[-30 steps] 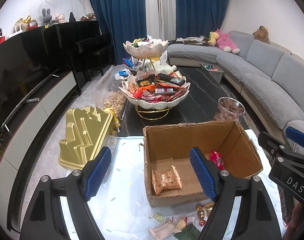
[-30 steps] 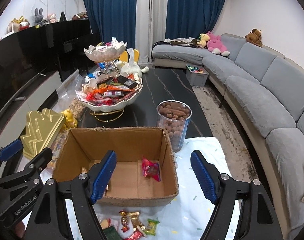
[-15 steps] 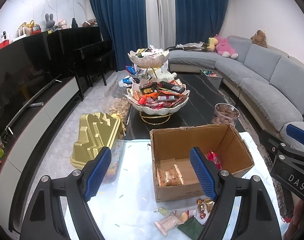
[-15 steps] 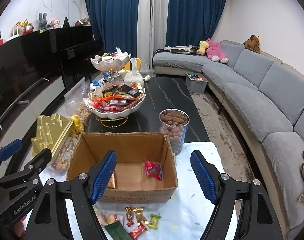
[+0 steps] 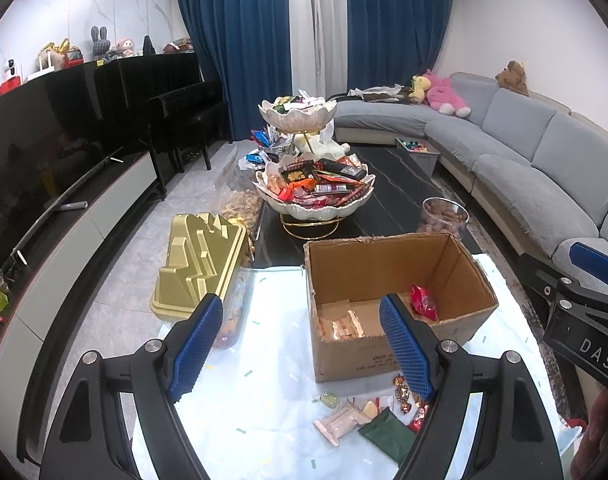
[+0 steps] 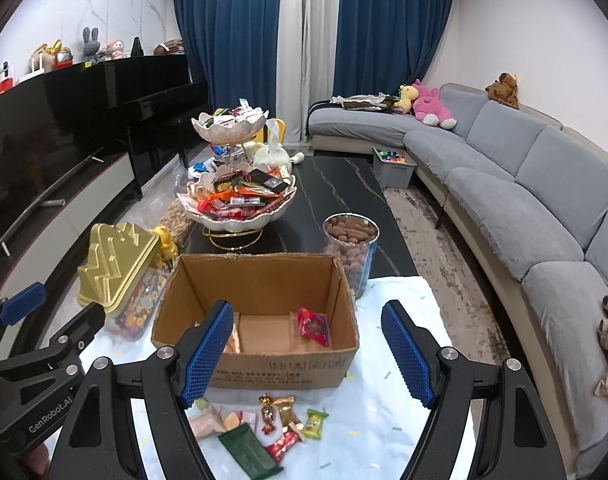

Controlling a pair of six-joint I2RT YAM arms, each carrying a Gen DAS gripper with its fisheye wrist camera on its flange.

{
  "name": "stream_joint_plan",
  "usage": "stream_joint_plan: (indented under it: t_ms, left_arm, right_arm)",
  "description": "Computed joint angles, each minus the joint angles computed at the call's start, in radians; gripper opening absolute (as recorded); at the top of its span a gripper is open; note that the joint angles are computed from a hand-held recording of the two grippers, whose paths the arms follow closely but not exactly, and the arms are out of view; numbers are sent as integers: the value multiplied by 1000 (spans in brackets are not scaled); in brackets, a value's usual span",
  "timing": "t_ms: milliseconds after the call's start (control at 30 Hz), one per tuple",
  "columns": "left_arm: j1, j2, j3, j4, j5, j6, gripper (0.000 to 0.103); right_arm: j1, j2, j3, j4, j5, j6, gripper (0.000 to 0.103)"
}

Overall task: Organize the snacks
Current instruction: 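Withdraw both open tools from the box back toward the remaining snacks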

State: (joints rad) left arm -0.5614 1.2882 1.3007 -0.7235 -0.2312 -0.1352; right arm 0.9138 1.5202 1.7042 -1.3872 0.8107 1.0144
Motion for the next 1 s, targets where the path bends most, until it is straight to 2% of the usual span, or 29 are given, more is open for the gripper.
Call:
stream_joint_plan:
  t_ms: [467, 1000]
  left_arm:
    - [6, -121, -116, -1, 1, 21, 81]
    - [19, -255, -322, 89, 23, 110, 81]
  right_arm:
    - [130, 27, -16, -89, 15, 159, 77]
    - [259, 40, -118, -102, 55, 300, 77]
